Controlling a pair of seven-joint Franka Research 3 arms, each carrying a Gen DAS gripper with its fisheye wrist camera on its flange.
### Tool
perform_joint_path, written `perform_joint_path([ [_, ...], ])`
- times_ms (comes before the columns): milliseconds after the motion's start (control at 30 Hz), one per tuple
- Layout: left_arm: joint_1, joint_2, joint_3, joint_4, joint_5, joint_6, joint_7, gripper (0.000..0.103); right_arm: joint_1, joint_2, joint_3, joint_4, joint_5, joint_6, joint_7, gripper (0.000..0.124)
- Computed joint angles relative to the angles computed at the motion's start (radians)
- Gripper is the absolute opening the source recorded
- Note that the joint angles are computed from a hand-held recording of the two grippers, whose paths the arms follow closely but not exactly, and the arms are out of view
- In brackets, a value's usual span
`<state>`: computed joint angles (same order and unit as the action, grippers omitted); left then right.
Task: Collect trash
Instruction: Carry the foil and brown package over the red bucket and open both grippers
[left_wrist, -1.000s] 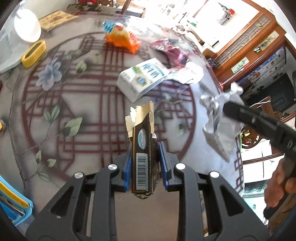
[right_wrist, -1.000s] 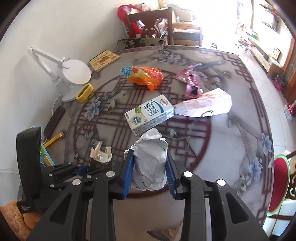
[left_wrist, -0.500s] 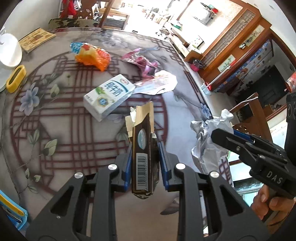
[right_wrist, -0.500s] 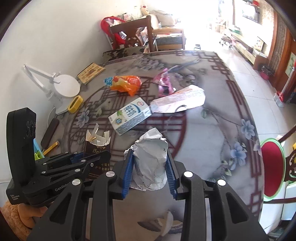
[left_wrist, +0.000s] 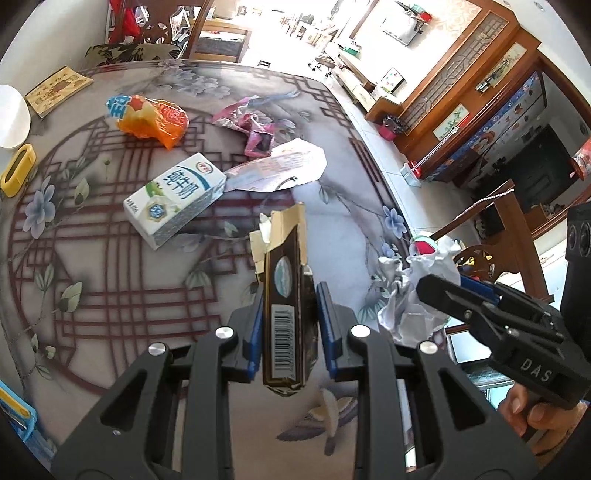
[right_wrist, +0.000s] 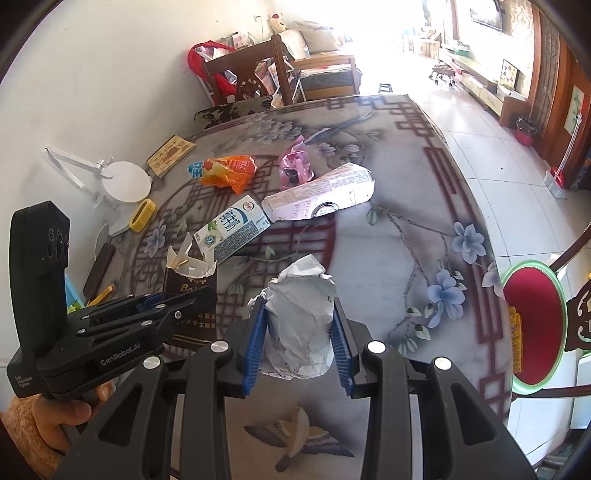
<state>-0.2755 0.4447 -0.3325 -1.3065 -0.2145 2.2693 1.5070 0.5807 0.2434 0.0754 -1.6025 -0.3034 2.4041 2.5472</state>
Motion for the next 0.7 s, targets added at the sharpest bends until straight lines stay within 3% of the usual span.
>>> perform_joint_path([
  [500,-0.109,0.131,0.012,0.234,0.115,-0.056,-0.095,0.025,-0.076,-0.111,0.013,-0.162,0.051,0.094,-0.049,0.034],
  [700,-0.169,0.217,0.020,0.380,0.157,-0.120,-0.116,0.025,-0.113,-0.170,0.019,-0.249,0.072,0.133,-0.054,0.034],
])
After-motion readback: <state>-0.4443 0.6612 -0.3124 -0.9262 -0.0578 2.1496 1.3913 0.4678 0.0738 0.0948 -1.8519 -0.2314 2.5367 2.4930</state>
